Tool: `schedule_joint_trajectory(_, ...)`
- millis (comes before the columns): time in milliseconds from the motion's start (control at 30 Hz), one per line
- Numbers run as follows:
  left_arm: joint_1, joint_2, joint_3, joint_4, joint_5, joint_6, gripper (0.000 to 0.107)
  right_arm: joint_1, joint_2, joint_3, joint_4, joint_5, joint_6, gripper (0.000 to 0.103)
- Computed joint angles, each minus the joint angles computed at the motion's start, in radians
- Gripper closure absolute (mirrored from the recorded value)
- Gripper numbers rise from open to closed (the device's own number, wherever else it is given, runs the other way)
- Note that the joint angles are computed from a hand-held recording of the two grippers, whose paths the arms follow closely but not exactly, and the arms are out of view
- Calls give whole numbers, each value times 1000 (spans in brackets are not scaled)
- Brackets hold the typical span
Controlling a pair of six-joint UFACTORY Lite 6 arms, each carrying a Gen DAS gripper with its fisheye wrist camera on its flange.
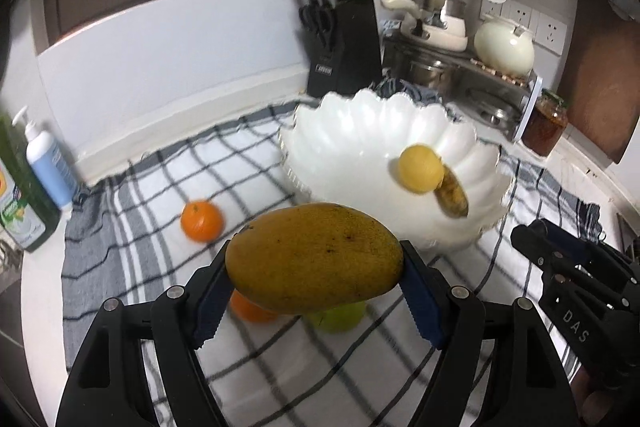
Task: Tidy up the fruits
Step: 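Carry the mango and plum into the white bowl while opening both grippers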
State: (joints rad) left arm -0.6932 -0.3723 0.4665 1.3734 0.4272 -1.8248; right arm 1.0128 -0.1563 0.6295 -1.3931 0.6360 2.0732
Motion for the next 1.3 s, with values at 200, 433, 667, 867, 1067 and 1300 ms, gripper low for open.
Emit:
schedule_joint_trajectory(200,28,84,119,14,-22,35,30,-91,-15,33,-11,-42,-70,74)
schedule_joint_trajectory(433,88,214,244,73,-82,33,30,-218,40,107,-58,-118,-122,74)
schedule_joint_trajectory(667,146,348,354,119,-156,21,30,-324,138,209,-93,-183,-167,74)
schedule_joint_trajectory(867,205,516,474,137,-242,26,30,-400,267,307,-86,-248,-227,74)
schedule_joint_trajectory(1067,214,611,546,86,-263,97,30,-452,357,359,-91,-310,-237,74)
schedule_joint_trajectory(1300,224,707,627,-183,-287,369,30,-476,421,402,-71,-341,-262,74)
